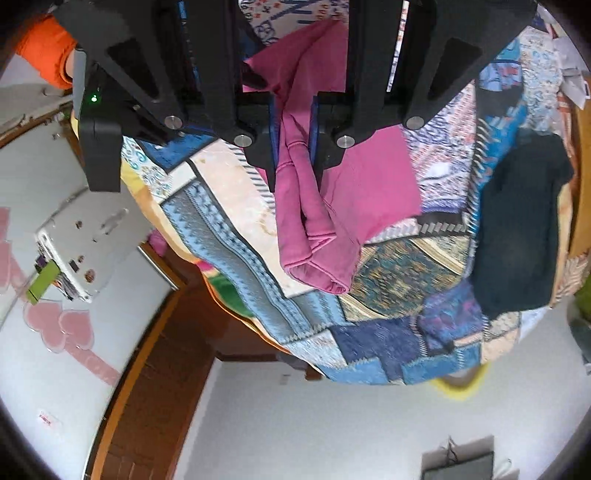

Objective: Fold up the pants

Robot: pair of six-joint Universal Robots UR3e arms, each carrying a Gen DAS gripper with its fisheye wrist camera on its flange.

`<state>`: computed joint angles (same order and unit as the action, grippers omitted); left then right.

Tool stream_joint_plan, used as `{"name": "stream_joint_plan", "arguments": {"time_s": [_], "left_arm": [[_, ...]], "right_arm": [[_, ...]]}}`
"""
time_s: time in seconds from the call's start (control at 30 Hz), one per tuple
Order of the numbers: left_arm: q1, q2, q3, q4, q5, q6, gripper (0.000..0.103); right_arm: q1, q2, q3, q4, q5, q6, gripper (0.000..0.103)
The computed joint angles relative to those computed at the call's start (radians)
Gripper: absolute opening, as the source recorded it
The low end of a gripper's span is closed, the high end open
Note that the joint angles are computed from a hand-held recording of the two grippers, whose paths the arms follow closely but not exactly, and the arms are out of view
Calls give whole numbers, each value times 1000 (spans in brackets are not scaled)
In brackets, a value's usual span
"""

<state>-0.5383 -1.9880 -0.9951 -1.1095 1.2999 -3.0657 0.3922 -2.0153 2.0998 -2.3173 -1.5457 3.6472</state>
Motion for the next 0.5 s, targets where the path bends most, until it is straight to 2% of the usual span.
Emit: {"name": "stream_joint_plan", "arguments": {"time_s": [0.1, 0.2, 0.33, 0.37, 0.43, 0.5], "left_arm": [[-24, -1, 2, -3, 26, 12, 15], [-14, 24, -10, -25, -9, 36, 24], [9, 67, -35, -6, -13, 46, 46], [21, 77, -39, 0, -17, 48, 49], [38, 86, -40, 18, -7, 54, 66], [48, 82, -37, 51, 26, 59, 77]], "right_arm": [[5, 3, -4, 0, -5, -1, 67], [3, 1, -2, -1, -4, 1, 67], [2, -3, 1, 1, -6, 5, 67], [0, -5, 1, 5, -5, 6, 67], [-4, -17, 6, 7, -1, 9, 67], [5, -27, 4, 15, -12, 12, 67]]}}
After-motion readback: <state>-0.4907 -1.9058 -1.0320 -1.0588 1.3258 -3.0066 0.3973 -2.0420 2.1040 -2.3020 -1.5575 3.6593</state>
